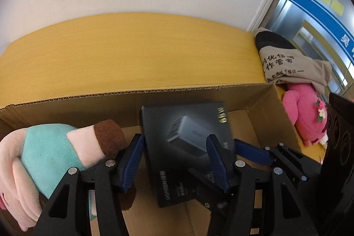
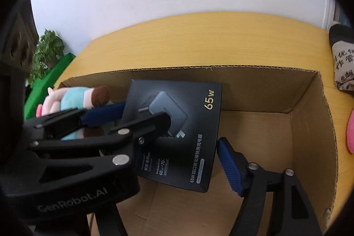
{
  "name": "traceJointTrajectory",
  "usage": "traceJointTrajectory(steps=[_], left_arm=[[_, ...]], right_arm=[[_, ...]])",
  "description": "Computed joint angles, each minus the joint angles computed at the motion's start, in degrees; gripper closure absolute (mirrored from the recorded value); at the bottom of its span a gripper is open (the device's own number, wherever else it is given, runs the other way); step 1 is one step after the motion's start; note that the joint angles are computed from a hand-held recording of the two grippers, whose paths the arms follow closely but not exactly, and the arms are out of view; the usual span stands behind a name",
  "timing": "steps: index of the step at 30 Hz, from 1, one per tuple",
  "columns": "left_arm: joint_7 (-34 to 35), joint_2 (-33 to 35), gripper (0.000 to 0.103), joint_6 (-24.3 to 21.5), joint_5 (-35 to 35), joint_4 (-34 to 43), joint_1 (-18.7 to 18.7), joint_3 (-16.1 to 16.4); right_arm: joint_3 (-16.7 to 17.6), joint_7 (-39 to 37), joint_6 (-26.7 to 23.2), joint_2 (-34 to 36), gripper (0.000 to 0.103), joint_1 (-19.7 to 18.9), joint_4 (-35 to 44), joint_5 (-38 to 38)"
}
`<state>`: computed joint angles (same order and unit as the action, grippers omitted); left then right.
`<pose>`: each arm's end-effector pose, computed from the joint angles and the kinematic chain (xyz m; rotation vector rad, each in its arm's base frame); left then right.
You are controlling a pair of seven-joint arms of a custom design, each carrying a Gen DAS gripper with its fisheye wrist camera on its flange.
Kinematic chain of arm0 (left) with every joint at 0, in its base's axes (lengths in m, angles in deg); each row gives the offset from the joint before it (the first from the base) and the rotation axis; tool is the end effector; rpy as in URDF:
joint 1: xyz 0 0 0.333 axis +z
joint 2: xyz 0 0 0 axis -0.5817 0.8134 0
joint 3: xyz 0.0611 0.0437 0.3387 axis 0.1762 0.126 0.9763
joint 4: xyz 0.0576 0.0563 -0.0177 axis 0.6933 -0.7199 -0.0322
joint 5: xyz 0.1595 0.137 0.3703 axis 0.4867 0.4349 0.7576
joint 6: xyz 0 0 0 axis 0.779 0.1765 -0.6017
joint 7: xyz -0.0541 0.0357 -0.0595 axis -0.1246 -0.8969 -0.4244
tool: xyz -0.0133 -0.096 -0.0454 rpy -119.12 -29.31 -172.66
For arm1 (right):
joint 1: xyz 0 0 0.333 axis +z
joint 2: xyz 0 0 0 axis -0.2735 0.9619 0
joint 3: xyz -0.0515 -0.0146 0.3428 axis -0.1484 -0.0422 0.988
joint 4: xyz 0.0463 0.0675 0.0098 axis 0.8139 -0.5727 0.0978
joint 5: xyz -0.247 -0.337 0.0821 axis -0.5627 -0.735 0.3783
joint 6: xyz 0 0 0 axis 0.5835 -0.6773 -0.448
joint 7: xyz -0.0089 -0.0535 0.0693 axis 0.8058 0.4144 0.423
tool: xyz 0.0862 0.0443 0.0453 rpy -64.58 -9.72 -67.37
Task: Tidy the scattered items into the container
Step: 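Carry the charger box with both grippers into the box and release it, then withdraw both grippers toward the white power bank and sunglasses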
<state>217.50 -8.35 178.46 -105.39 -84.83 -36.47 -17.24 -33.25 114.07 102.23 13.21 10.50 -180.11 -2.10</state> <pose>0.6290 -0.1067 0.4890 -1.4676 2.5092 -1.0145 0.5198 0.3547 0.4597 -1.5930 1.9547 -0.4383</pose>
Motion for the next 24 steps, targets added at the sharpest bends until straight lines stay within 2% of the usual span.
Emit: traceJointTrajectory(steps=[2,5,6,7,8,9,13,16,18,24], left_arm=[[1.49,-1.82,0.038,-0.80,-2.46,-0.81,0.61,0.33],[8.35,-7.59,0.028,2.26,-7.69,-4.82,0.50,1.42],[11.82,-10.20,0.023,3.51,-10.54,-6.59,0.11,2.25],[14.67,-12.47,0.020,4.48,-12.94,-8.03,-0.44,3.25],[17.20,-15.15,0.012,5.54,-15.20,-9.77,-1.04,4.34],[19.40,-17.93,0.002,6.35,-17.32,-11.56,-1.73,5.56],[26.86,-29.82,0.000,4.70,-23.69,-19.15,-4.69,11.63],[29.05,-38.58,0.000,3.76,-23.44,-25.61,-5.57,14.50],[27.41,-44.15,0.000,3.95,-21.98,-29.84,-5.45,15.48],[22.72,-55.76,0.000,0.90,-13.68,-38.45,-4.92,18.99]], right_arm=[[0.11,2.09,-0.54,-1.80,0.031,0.41,-0.96,-2.31],[1.65,6.85,-3.56,-6.84,0.026,0.27,-2.80,-7.27],[2.82,8.75,-5.66,-9.04,0.024,0.13,-3.50,-9.13],[4.68,10.09,-10.43,-10.91,0.023,0.30,-3.42,-10.68],[7.85,11.14,-16.70,-12.86,0.022,0.20,-3.11,-12.79],[9.02,11.91,-19.77,-14.00,0.021,1.34,-2.91,-14.57],[13.88,13.09,-23.30,-19.92,0.020,3.68,-5.84,-14.82],[17.41,16.38,-26.76,-21.63,0.020,4.71,-6.08,-13.98],[19.26,18.46,-29.02,-21.51,0.020,5.42,-5.50,-13.70],[22.10,19.30,-34.99,-21.92,0.020,8.63,-5.27,-13.77]])
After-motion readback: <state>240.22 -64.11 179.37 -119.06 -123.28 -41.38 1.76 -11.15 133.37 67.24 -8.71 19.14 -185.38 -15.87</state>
